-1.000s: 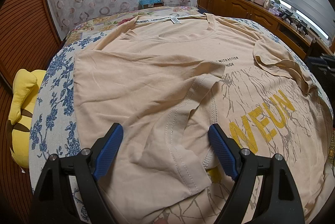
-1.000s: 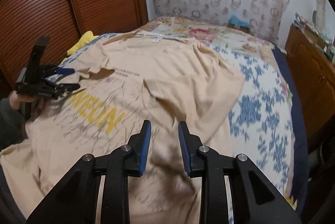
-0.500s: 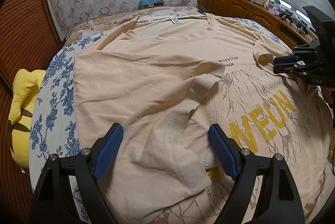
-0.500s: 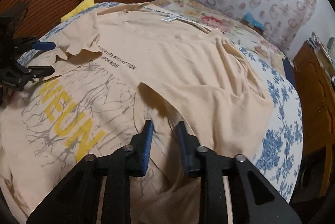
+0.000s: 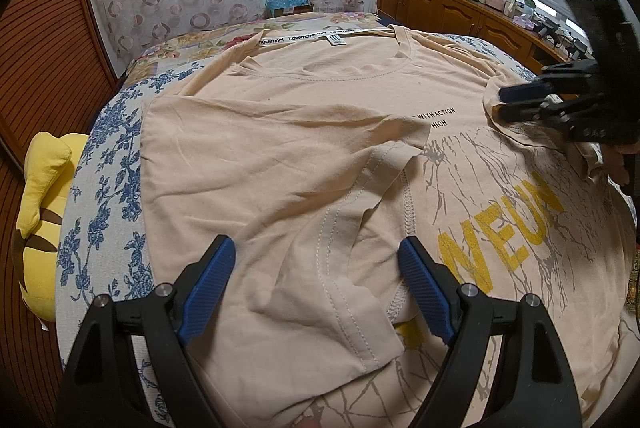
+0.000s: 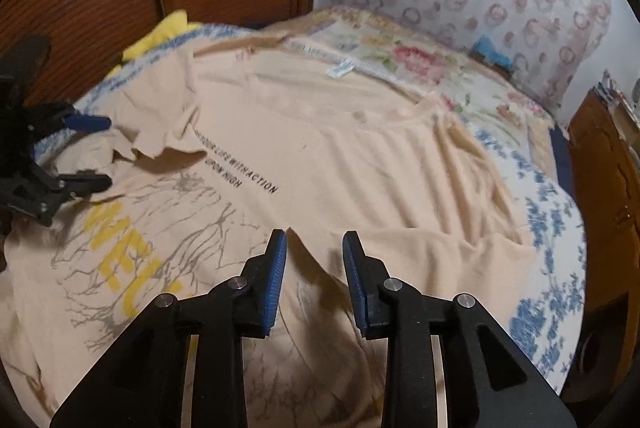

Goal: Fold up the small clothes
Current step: 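Pinch and straighten the folded panel with the right gripper, then release, then move both grippers to the hem edge of the peach T-shirt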

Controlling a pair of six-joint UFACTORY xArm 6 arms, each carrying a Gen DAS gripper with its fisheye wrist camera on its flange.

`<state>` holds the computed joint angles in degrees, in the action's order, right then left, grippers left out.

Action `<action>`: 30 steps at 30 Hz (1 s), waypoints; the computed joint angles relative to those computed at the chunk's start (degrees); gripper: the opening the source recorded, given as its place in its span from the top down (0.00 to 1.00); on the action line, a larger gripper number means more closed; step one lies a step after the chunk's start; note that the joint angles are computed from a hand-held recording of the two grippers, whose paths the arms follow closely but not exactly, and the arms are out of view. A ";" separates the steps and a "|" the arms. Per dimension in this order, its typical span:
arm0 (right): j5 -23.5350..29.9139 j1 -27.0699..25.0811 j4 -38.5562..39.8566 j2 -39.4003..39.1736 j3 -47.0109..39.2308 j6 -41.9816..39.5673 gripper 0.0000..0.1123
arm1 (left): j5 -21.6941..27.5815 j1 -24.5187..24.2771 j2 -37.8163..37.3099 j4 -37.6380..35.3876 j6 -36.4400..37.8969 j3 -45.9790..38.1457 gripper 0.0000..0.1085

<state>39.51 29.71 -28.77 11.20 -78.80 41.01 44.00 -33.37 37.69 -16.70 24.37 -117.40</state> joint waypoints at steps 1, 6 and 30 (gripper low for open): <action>0.40 -0.01 1.06 0.62 -0.65 -1.25 0.77 | -0.05 -0.02 -0.09 0.00 0.00 0.13 0.23; -1.31 -0.13 5.21 4.23 -5.02 -6.87 1.00 | -0.02 -0.01 -0.05 0.00 -0.01 0.06 0.23; 3.58 0.03 6.96 3.90 -5.33 -4.84 0.79 | -0.09 -0.03 -0.11 0.12 -0.15 0.14 0.23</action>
